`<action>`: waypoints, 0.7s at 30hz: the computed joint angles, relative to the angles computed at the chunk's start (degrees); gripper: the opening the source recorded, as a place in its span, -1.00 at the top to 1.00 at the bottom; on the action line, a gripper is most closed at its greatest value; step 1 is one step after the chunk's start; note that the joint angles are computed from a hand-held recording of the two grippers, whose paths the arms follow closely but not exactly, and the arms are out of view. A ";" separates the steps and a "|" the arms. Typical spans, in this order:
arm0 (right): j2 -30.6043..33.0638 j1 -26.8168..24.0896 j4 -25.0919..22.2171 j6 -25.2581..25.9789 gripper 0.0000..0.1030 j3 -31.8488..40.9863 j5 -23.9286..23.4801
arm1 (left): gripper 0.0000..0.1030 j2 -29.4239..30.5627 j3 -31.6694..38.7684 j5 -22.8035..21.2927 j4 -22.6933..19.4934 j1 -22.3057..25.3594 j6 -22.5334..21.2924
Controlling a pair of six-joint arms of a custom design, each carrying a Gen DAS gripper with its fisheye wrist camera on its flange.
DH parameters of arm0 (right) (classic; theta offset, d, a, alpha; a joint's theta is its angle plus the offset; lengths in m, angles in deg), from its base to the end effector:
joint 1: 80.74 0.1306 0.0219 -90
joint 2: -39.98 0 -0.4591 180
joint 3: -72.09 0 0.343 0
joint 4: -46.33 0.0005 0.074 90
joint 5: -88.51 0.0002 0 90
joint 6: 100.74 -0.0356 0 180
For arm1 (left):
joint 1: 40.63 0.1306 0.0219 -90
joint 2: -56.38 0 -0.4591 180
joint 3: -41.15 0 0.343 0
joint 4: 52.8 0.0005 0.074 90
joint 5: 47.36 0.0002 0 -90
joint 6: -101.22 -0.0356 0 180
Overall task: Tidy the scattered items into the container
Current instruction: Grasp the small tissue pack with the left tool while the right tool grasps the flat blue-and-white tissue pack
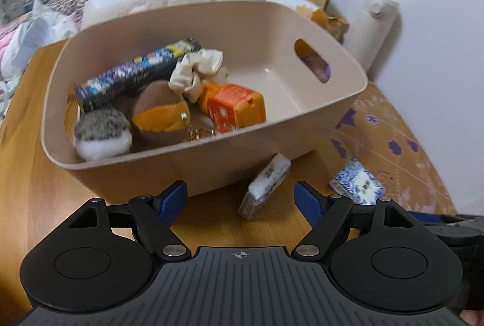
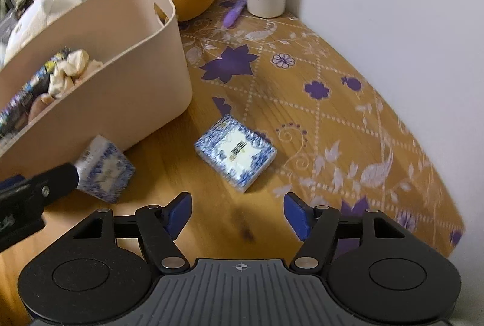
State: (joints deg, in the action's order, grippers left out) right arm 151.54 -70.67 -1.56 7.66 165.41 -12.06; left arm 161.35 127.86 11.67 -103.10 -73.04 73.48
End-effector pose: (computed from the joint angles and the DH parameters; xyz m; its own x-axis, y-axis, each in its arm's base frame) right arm 0.5506 0.1039 0.3505 -0.7770 -0.4531 -0.4369 -0.5167 0.8556 0.0314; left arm 0.4352 -0.2552 0.3693 -0.6320 -0.4977 -0.5941 -0.5555 0.8254 -0.1006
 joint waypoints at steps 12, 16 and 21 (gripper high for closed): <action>5.46 -0.37 3.27 11.68 -0.45 2.55 -4.02 | -0.54 5.57 2.26 0.25 -2.23 1.49 4.82; 6.36 -0.49 4.45 13.16 -0.44 3.43 -5.91 | -0.54 6.64 2.93 0.73 -2.08 1.60 4.56; 7.57 -0.67 3.61 13.52 -0.31 4.88 -6.18 | -0.53 7.04 2.35 2.79 0.72 2.23 2.96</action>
State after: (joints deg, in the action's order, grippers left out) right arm 159.11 -71.34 2.05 21.18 170.28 -18.24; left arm 168.40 130.21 14.46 -102.38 -70.81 76.45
